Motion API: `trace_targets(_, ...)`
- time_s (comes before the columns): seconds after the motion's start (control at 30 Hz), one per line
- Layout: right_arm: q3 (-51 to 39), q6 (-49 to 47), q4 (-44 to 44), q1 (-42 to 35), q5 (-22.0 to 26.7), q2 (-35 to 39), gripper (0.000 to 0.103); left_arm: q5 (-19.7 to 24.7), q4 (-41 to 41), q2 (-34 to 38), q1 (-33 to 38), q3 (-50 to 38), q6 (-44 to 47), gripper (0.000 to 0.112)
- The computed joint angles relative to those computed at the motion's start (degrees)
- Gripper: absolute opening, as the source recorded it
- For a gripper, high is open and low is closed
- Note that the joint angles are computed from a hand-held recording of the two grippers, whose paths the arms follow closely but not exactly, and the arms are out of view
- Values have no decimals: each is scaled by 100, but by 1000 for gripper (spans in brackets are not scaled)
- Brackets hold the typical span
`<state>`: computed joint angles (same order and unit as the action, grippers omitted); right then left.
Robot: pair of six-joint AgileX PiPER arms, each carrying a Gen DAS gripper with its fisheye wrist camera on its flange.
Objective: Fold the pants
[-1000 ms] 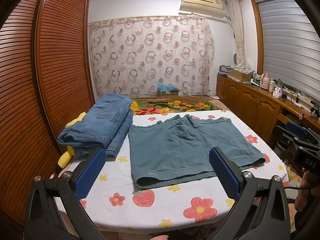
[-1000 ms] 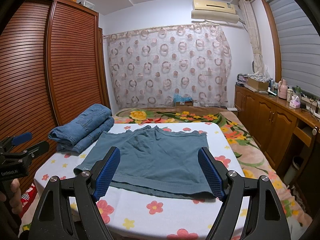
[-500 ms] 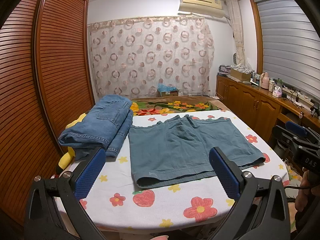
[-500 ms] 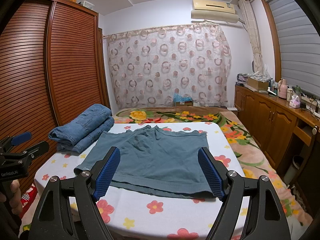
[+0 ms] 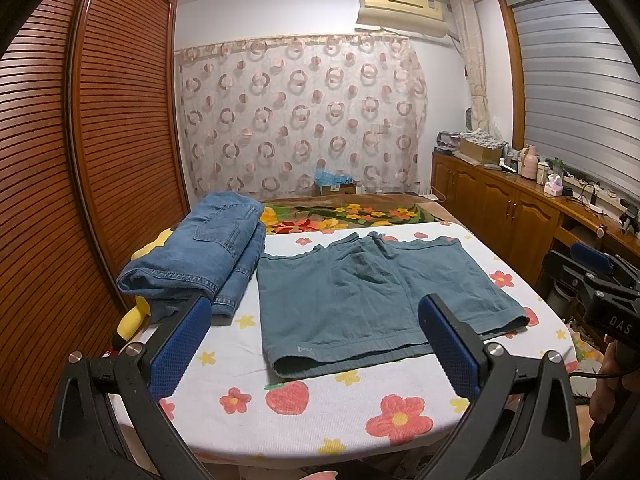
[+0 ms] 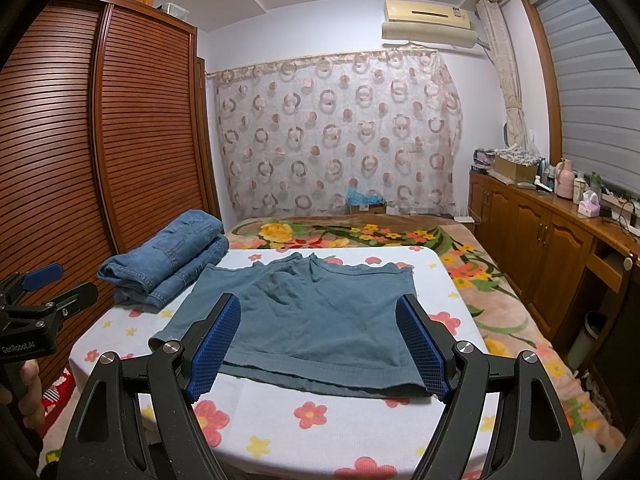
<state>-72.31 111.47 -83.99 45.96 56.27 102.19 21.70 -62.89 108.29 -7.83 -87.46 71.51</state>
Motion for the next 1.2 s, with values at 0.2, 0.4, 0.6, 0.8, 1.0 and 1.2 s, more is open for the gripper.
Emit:
trace_targets(0.2, -12, -5, 0, -3, 0, 1, 82, -10, -3, -8, -7, 10, 3, 103)
trace_targets(0.4, -8, -4, -2, 1, 4, -1, 82, 38, 145, -123, -9, 50, -153, 103)
trace_targets(0.6, -35, -39, 20, -17, -2, -2, 82, 176, 439, -187, 32, -22, -468, 103)
trace_targets(0.8, -64, -115, 83, -52, -51, 27, 82, 137, 601, -120, 20, -92, -660, 103)
trace_targets(1.0, -52, -163, 201, -182, -152, 58, 82, -129, 602, 196, -49, -204, -667, 103)
trace_targets(1.2, -153, -338, 372, -297, -232, 118, 82, -66, 763, 501, -1, -397, -787, 103)
